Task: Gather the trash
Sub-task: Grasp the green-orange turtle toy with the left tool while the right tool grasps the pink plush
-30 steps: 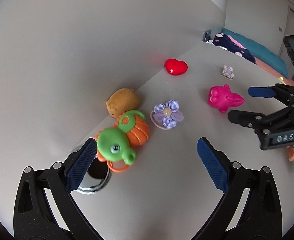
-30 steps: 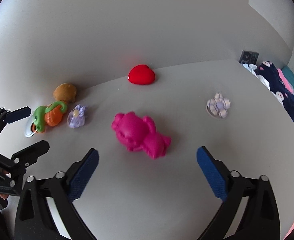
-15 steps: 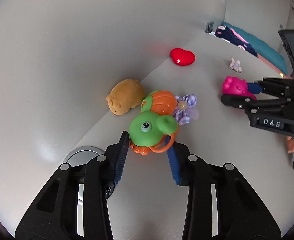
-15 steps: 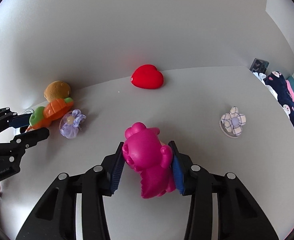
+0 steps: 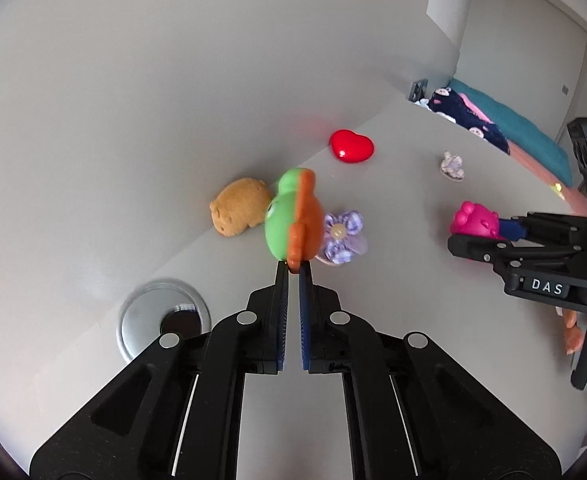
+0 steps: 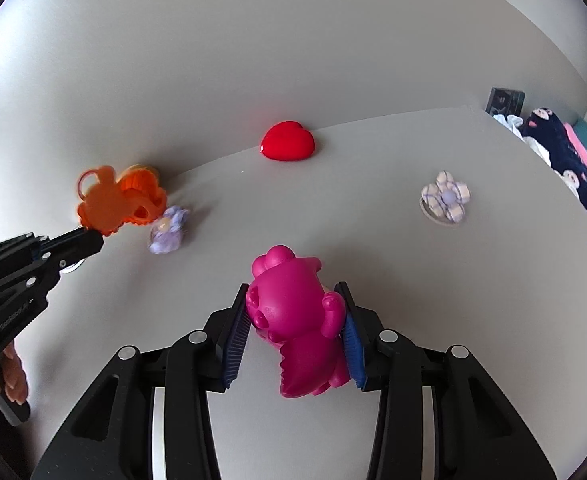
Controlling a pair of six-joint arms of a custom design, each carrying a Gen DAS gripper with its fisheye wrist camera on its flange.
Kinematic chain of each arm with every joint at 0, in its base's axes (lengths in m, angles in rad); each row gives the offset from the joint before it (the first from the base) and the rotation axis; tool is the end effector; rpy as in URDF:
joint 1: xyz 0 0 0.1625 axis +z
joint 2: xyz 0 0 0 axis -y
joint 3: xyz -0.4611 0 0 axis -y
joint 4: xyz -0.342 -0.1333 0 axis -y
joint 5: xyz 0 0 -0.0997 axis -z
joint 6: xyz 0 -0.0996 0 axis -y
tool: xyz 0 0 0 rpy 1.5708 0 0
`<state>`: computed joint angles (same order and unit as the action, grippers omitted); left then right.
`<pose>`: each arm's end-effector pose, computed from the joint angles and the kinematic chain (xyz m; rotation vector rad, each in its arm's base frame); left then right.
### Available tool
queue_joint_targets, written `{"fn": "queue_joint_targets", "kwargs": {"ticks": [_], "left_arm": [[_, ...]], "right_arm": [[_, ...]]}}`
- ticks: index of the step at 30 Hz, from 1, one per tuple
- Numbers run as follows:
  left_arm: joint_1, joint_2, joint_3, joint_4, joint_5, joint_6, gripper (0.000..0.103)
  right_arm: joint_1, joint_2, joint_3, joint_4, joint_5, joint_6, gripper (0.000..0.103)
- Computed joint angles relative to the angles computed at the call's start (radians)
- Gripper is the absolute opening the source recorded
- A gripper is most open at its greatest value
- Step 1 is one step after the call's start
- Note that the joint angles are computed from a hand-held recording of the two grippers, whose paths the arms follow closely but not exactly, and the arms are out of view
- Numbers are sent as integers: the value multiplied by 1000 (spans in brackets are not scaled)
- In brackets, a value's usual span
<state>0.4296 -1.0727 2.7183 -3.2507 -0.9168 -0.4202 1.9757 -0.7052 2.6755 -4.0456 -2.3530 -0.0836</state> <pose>-0.1893 -0.3000 0.1509 0.9111 2.4601 -0.6582 0.1917 -0.2872 0.1327 0.3252 -2.3350 0.7511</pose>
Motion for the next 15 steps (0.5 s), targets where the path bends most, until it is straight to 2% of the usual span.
{"fn": "queue_joint_targets", "kwargs": {"ticks": [5, 9, 10, 11, 12, 13, 15], "left_arm": [[-38, -17, 7, 165, 21, -172, 5], [-53, -43, 19, 221, 23, -244, 6], [-57, -52, 18, 243, 25, -256, 18], [-65, -63, 19, 270, 35, -275, 70], [-80, -68, 18, 308, 56, -310, 96], [-120, -59, 41, 305, 105, -346, 97], [-139, -48, 45, 307, 128, -335, 97]], "right_arm": [[38, -10, 47, -9, 5, 67, 43], [46, -21, 72, -17, 15, 80, 43], [48, -23, 77, -19, 17, 83, 43], [52, -21, 81, -23, 15, 88, 43], [54, -23, 84, -24, 16, 88, 43], [56, -25, 86, -24, 15, 90, 43], [53, -29, 88, -28, 15, 85, 43]]}}
